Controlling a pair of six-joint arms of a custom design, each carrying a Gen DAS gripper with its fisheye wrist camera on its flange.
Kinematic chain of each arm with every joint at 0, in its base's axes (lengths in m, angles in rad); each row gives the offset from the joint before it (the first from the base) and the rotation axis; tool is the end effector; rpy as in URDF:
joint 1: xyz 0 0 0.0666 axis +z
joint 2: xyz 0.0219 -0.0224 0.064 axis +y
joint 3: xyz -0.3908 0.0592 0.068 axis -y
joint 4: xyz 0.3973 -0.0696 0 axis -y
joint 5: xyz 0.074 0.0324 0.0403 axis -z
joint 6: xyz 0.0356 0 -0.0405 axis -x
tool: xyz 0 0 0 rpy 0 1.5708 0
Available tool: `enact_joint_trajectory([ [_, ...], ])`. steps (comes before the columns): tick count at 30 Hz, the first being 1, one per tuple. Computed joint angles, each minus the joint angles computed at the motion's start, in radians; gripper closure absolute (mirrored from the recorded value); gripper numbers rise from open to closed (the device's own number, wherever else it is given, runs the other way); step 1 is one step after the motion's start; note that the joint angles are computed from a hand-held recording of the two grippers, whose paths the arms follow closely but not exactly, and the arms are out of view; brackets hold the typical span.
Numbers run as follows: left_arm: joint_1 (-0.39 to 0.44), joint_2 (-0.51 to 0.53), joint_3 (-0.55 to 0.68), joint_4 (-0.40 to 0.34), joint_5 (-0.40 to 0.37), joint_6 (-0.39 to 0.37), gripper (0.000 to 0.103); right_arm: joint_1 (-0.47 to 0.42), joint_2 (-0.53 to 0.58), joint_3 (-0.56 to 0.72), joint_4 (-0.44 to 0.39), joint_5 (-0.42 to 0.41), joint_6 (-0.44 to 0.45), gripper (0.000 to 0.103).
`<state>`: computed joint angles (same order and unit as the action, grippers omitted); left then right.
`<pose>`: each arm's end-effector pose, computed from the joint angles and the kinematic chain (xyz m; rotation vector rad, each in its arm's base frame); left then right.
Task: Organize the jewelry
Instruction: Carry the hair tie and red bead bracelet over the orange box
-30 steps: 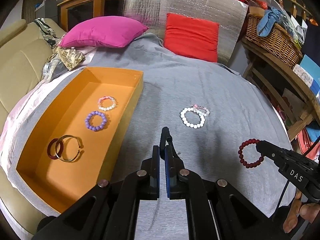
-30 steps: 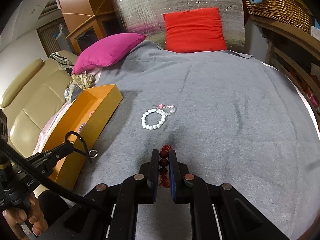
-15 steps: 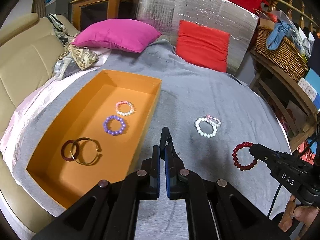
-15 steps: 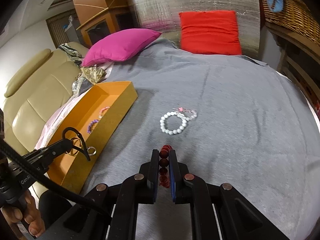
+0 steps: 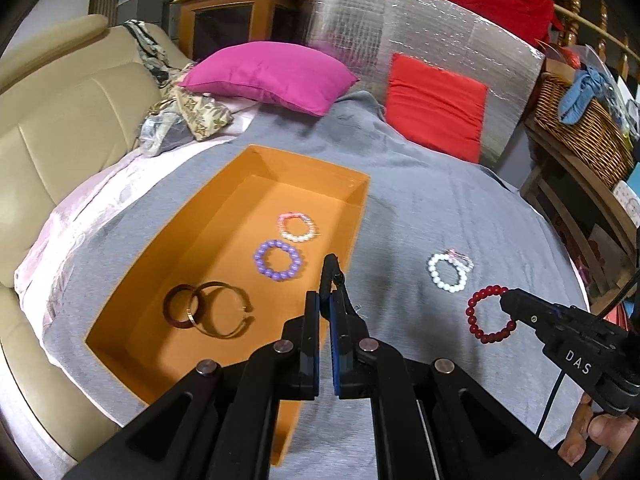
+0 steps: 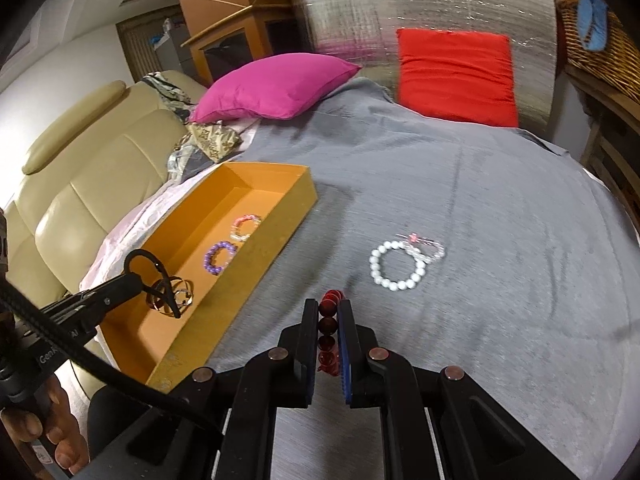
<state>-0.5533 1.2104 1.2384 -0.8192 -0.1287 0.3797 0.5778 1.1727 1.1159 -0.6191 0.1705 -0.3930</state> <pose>0.3609 -0.2180 0.4535 0.1432 2.3699 -0.3019 0.3509 0.2211 0.4262 -0.1160 2.2534 0.3344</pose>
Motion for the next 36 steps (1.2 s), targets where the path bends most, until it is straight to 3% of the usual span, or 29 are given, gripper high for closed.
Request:
enact_joint_trajectory([
  [17,0.17,0.015,-0.019,-0.003,0.031,0.011,0.098,0.045,0.125,0.161,0.011,-0.038,0.067,0.093],
  [23,0.215,0.035,-0.024,0.001,0.082,0.015,0.098,0.059,0.192,0.24,0.007,-0.063,0.089,0.093],
  [36,0.234,0.134,0.018,0.002,0.13,-0.012,0.098,0.078,0.446,0.492,-0.055,-0.16,0.099,0.093],
])
